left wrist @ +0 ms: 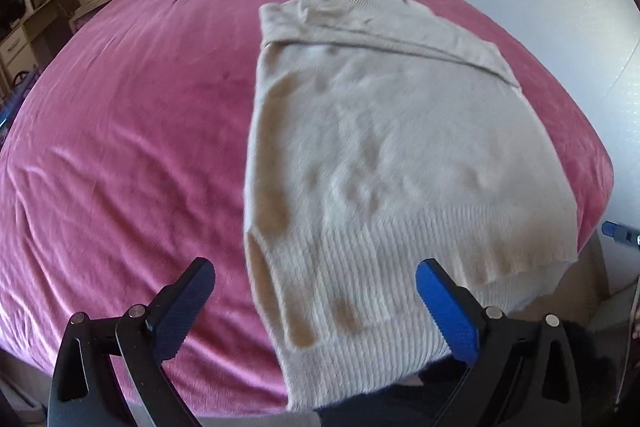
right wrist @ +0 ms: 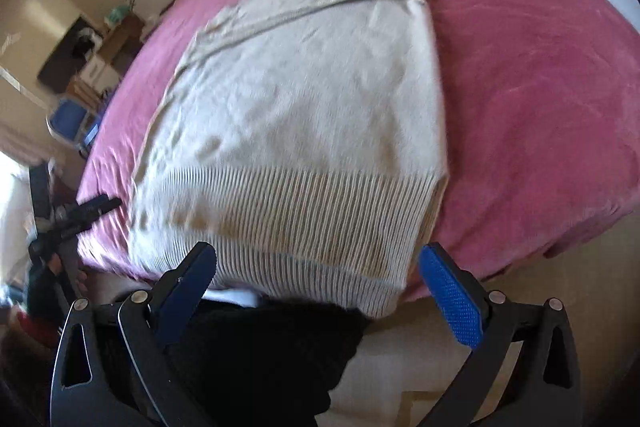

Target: Fold clothes

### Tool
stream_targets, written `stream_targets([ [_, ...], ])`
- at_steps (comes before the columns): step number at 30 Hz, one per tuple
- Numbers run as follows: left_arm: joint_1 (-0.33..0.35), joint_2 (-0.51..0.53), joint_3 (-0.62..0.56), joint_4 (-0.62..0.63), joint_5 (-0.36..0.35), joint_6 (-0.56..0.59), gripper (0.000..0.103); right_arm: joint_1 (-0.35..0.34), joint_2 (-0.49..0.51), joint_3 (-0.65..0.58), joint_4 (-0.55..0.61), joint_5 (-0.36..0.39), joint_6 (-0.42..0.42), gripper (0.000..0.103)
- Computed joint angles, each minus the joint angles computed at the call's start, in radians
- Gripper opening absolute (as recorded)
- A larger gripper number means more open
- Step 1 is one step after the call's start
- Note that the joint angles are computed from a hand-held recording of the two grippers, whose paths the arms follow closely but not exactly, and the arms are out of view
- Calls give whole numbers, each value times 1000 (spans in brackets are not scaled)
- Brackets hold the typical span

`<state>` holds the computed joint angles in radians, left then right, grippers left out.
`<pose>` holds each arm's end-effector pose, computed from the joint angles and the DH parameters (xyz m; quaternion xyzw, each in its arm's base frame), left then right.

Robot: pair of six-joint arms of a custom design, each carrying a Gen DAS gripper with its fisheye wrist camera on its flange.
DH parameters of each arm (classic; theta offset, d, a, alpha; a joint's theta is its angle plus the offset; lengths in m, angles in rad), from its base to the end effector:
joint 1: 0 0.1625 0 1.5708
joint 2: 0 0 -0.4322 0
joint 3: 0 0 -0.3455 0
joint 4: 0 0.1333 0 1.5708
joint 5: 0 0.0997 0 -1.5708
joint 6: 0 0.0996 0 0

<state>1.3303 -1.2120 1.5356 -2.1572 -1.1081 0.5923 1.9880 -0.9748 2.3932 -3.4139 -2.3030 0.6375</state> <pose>0.0300 -0.6239 0.3971 0.3628 0.8947 -0.0858 0.2461 0.2297 -0.3537 0.1523 -0.1753 -0.8989 0.3462 0.2034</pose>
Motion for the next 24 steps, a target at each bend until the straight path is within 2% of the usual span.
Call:
stream_targets([
  [4,-5,82,-81,13,-11,-34,103,-90,-35,-1,-58,96,9,103],
  [8,-15,179,-143,-34,10,-19,103,-137,-69,-27,6,125,-7,103],
  [13,-13,239,-139,-65,8,-27,103,-152,-26,-110,71,114,-139,103],
  [16,-17,235,-88,-71,7,-38,103,-187,43,-169,77,169,-236,103],
  [18,-17,242,-73,-82,39,-42,103,-209,75,-185,60,202,-264,103],
  [21,-5,266,-83,-88,107,-46,103,-244,93,-171,44,214,-272,103],
  [24,5,260,-66,-118,95,-2,103,-266,109,-143,-24,235,-305,103],
])
